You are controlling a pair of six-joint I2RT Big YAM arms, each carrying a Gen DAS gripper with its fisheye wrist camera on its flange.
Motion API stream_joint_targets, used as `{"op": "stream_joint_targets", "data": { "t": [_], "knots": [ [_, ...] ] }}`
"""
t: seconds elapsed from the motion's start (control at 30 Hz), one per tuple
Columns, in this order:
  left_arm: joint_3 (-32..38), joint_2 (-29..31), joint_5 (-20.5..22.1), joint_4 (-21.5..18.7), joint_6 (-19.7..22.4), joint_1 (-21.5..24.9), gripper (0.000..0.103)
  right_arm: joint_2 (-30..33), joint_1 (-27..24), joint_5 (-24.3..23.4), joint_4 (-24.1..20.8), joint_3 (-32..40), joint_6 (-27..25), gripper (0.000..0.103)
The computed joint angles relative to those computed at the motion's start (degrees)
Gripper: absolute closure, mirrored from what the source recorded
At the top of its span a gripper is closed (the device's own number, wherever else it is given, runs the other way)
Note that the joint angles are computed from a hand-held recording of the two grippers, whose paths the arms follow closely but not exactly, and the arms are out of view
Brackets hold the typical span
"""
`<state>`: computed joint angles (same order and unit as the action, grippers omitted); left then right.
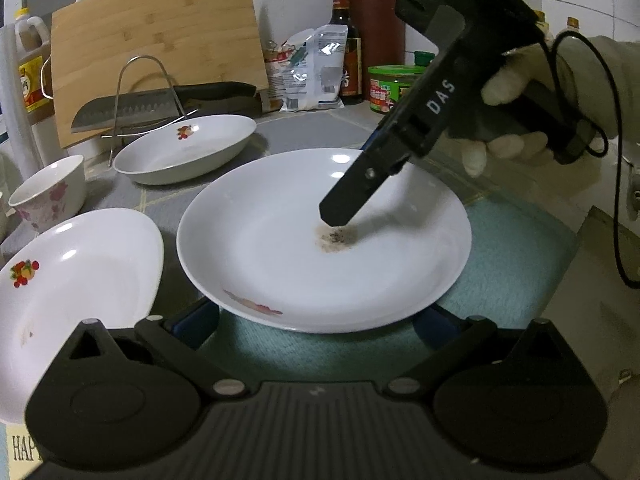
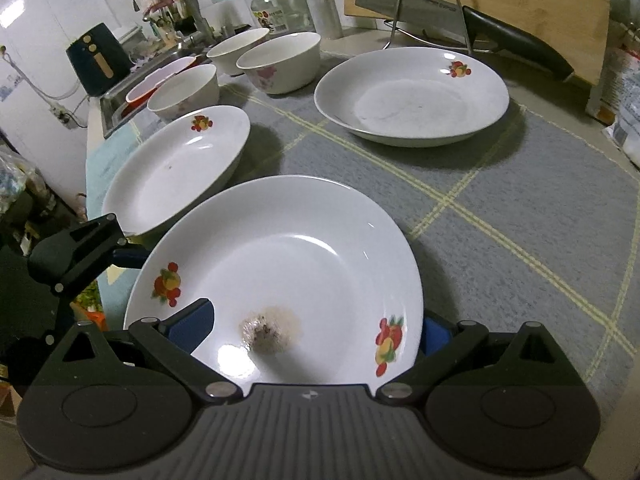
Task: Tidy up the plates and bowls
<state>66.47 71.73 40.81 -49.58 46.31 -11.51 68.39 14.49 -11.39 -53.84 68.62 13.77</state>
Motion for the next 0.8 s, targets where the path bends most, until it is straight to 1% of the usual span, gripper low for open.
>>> {"op": "stream_joint_targets", "data": {
  "t": [0.17,0.33,0.63,0.8],
  "knots": [
    [0.07,0.01,0.53,-0.37,1.3,0.09,0.001,0.5,-0.77,-1.94,0.71,0.23,0.01,0.0],
    [0.24,0.13,0.53,-0.72,1.55,0.09,0.001,0.75,-1.54,-3.59,0.86,0.36,0.26,0.0],
    [1.22,0.5,-0.57,-2.03,2.34,-0.31,0.001,0.56,-1.65,-3.83,0.43,0.44,0.28,0.001],
    [2.13,0.91,-0.12,-3.14,2.36,-0.39,0.001,-0.03,-1.61,-3.18,-0.35,0.62,-0.03,0.001]
  ]
}}
